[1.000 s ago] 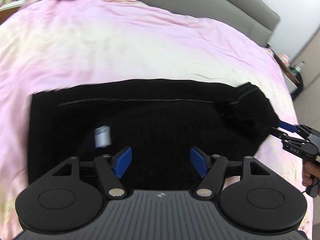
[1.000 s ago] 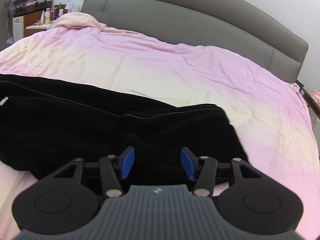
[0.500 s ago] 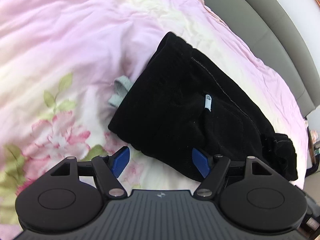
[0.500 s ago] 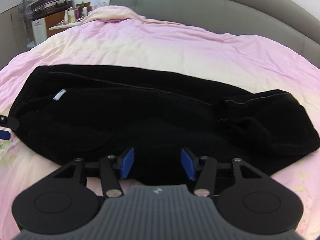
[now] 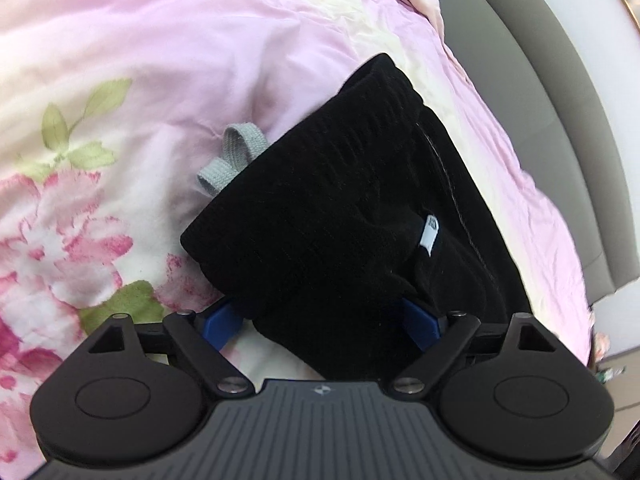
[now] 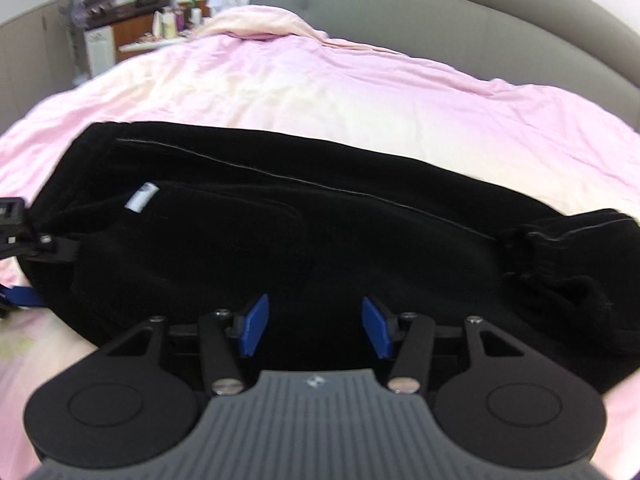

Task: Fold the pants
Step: 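Lay the cuffs on the waistband and open both grippers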

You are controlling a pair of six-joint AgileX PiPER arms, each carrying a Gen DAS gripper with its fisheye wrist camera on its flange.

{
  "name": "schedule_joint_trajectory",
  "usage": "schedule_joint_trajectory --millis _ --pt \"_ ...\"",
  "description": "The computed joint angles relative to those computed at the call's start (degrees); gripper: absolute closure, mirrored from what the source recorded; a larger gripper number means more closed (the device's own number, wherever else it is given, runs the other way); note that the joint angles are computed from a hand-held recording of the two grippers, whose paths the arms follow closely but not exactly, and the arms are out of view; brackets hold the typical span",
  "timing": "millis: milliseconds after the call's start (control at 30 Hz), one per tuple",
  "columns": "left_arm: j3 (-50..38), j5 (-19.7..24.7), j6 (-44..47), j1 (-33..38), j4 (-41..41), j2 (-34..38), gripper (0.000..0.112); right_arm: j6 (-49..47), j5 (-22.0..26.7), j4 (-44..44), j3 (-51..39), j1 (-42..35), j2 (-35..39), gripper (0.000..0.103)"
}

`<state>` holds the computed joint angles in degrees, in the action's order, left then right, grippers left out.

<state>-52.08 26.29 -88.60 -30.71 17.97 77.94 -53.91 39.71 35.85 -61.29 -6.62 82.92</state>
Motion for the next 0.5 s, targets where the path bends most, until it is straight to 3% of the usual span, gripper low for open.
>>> schedule_joint_trajectory --millis 167,300,367,500 --pt "0.29 0.19 -16.59 -3.43 13.22 1.64 0.009 -2.28 -4.54 0.76 4.91 2.69 -0.44 0.053" --pt "-4.76 4.13 -15.04 -4.28 13.86 5.21 0.009 -8.71 -11.9 4.26 10.8 4.78 -1.1 0.053" --pt "-6.67 9.91 -21.05 -6.6 18.33 5.48 0.028 -8.85 -11.68 5.03 10.6 4.54 -0.96 0.053" --pt "-9.63 17.75 -27.13 -13.21 29.63 5.79 0.043 -11.49 -7.49 8.74 8.81 1.69 -0.34 0.052"
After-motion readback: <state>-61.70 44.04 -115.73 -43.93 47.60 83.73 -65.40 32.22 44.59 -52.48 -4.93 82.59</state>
